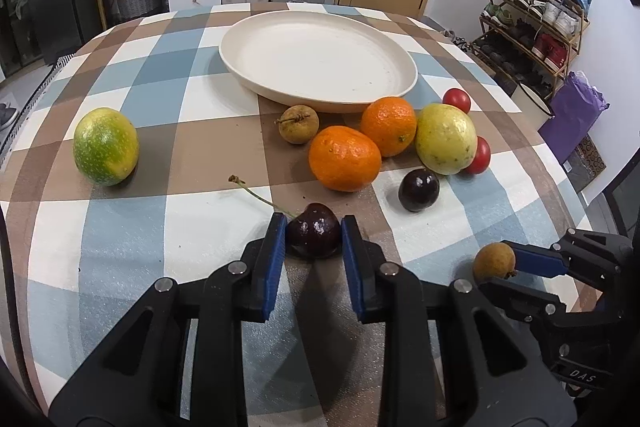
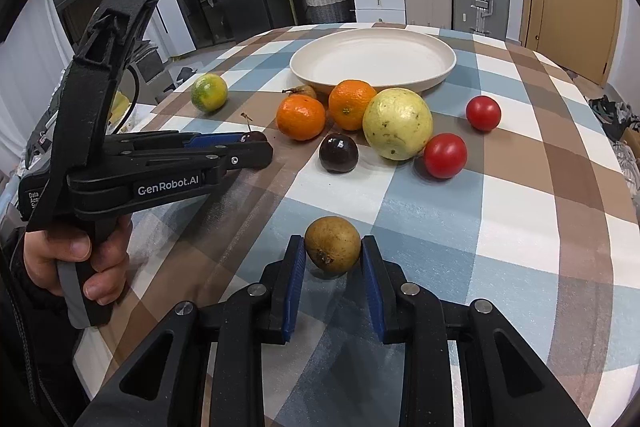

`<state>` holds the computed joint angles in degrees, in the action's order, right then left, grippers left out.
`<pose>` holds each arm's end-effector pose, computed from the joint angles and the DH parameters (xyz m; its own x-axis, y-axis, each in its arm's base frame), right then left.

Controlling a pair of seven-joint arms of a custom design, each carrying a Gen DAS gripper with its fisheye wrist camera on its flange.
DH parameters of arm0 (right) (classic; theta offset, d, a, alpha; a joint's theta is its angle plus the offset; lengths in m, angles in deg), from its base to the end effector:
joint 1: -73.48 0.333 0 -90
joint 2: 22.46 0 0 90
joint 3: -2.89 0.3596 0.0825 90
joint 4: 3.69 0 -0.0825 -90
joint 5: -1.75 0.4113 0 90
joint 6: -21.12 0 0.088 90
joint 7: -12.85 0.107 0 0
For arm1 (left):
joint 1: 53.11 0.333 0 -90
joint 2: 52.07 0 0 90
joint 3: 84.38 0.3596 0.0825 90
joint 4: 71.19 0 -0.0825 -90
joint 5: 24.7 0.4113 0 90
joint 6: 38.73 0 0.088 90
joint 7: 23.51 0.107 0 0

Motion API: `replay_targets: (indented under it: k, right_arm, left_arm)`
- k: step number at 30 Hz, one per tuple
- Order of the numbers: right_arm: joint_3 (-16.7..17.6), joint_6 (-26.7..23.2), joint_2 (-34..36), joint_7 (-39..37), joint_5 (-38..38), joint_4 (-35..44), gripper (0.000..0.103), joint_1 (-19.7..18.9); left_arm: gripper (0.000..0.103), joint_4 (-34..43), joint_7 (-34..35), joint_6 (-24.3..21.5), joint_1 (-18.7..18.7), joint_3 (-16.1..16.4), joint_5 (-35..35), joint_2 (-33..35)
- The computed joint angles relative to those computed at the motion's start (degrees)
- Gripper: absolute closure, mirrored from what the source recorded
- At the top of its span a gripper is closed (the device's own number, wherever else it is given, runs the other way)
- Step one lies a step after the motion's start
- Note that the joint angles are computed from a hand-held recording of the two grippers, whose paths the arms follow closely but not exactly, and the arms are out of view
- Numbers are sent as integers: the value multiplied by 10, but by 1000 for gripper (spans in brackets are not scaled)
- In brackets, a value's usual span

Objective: Organize fruits
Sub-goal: 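Lift the brown fruit with the right tool while the left tool carries the cherry over the white plate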

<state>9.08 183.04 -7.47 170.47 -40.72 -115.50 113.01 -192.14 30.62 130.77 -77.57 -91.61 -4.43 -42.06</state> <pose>0.4521 0.5048 0.4331 0.2955 -0.9407 -0.1664 -0.7647 -0.1285 -0.6314 0.5351 -0.3536 0.4348 -0.2875 -0.9464 0.1474 -0.7754 0.1396 -0.6158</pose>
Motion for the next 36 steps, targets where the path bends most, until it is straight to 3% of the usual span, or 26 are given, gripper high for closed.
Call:
replay_targets:
  k: [13,26,36]
  right_arm:
    - [-5,-5,-9,25,-30,-3,74,4]
    - [-5,-10,-23,60,-82,9,74,-2]
    - [-11,23,-30,86,-113,15,74,-22]
  left_arm:
    - [78,-32,-23,31,-3,1,22,-31]
    - [78,-50,-65,54,34,-28,80,-75]
    - [78,-28,-92,48,51,-40,118,-72]
